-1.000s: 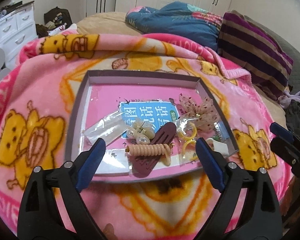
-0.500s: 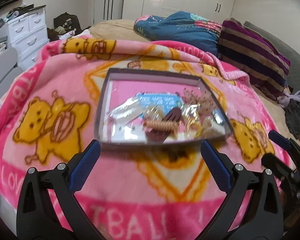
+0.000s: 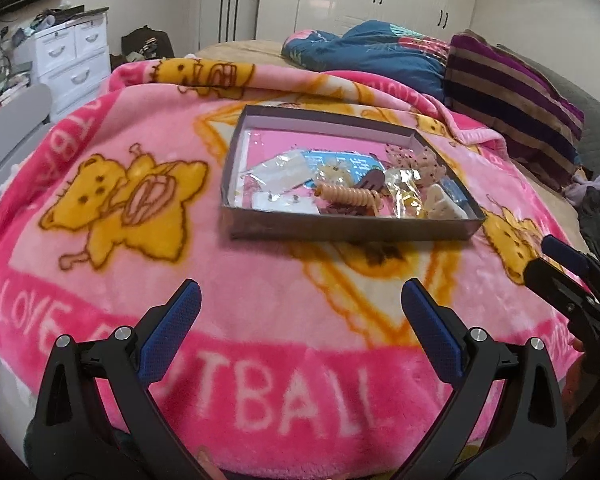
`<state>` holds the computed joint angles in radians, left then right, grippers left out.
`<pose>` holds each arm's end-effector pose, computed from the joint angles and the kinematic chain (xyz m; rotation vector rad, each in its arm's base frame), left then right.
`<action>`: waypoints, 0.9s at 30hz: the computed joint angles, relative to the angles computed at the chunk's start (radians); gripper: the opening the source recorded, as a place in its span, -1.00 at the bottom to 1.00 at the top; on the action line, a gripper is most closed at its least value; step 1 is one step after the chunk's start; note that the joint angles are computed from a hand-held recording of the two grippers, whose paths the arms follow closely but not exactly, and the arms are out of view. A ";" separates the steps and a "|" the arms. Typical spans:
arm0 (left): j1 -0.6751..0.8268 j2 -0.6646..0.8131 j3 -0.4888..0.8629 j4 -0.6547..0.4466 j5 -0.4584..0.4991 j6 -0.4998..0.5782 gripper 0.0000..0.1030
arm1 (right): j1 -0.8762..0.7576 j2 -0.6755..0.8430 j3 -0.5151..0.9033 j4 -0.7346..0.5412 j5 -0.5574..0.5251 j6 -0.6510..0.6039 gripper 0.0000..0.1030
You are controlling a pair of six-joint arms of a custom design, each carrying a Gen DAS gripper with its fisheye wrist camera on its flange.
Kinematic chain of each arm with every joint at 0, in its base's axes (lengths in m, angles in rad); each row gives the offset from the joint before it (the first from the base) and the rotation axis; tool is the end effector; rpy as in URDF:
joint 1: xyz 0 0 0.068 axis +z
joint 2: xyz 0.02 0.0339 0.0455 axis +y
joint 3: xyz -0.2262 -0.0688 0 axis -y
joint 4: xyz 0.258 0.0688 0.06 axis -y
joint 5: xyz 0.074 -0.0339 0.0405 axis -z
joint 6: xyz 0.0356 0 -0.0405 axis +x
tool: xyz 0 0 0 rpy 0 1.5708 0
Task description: Organize jewelry
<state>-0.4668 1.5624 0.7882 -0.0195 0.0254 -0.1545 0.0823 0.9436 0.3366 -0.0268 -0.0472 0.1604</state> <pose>0.2866 -0.1454 0.1241 0.3838 2.3579 -0.3278 0.2208 0.0199 0.1339 0.0599 2.2093 0.1872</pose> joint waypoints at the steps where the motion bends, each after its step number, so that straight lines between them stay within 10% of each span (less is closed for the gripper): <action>1: -0.001 0.004 0.002 -0.005 0.001 0.001 0.82 | 0.003 0.010 0.003 0.001 0.003 0.003 0.92; 27: -0.009 -0.010 -0.001 -0.023 0.009 -0.006 0.82 | 0.004 0.023 0.001 -0.007 -0.013 0.019 0.92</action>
<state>-0.4762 1.5527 0.7876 -0.0425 0.0346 -0.1608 0.0863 0.9663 0.3380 -0.0335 -0.0604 0.1794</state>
